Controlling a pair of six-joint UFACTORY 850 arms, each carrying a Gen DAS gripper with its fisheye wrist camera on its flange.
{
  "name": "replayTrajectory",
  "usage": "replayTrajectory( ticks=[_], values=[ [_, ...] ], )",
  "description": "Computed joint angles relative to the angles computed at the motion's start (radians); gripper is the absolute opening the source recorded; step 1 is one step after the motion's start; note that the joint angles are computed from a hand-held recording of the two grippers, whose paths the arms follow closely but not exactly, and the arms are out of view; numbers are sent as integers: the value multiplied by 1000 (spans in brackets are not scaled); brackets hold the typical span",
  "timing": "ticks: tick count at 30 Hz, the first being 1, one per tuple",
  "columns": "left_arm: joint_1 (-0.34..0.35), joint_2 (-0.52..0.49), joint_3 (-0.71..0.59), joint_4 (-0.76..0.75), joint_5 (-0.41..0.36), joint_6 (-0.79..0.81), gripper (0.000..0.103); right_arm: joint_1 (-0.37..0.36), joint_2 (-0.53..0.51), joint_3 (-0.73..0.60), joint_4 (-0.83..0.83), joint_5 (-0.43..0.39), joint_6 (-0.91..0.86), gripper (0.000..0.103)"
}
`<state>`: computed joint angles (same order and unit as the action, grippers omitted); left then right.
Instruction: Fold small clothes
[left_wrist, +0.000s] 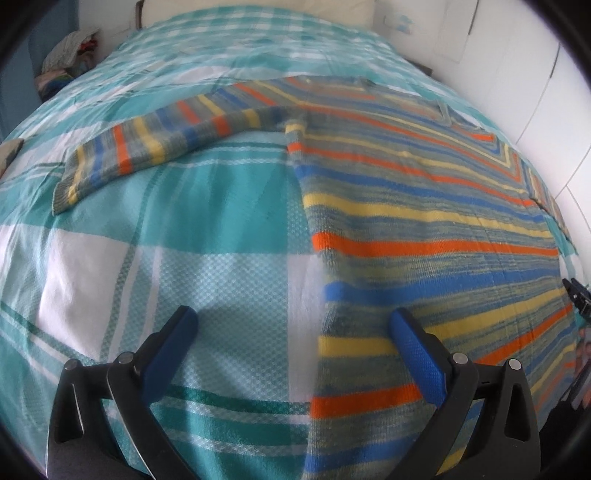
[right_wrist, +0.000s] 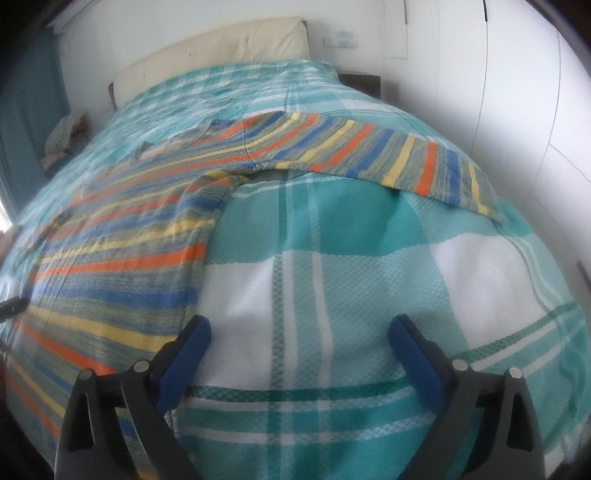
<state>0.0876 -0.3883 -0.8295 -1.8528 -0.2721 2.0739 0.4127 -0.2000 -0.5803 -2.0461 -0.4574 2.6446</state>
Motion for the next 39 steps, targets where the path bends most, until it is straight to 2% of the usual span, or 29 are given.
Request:
replayTrajectory(
  ticks=[4,11,18,21,24,28,31,33,39],
  values=[
    [3,-1,2,-4,-8,2,103,1,-9,-3,9,-3,-15,102],
    [-6,-4,-11,103,21,-105,103,14,-24,-10,48,-27,-55,103],
    [-5,-6,-11,88,16,-71,103,15,-17,-6,44,-31,-47,103],
    [-4,11,7,-36,9,22,102,10,-14,-5,26,-22,-28,103],
    [17,36,29,-121,-56,84,102,7,-13,-5,21,-17,-22,103],
    [30,76,64,-382,-99,317,102,7,-12,-10,52,-8,-55,103],
    [24,91,77,-585,-87,500,102,7,-11,-13,80,-2,-81,103],
    [19,89,74,-669,-71,579,102,9,-9,-14,90,1,-83,103],
    [13,71,58,-786,-35,678,102,12,-10,-19,125,1,-109,103]
  ],
)
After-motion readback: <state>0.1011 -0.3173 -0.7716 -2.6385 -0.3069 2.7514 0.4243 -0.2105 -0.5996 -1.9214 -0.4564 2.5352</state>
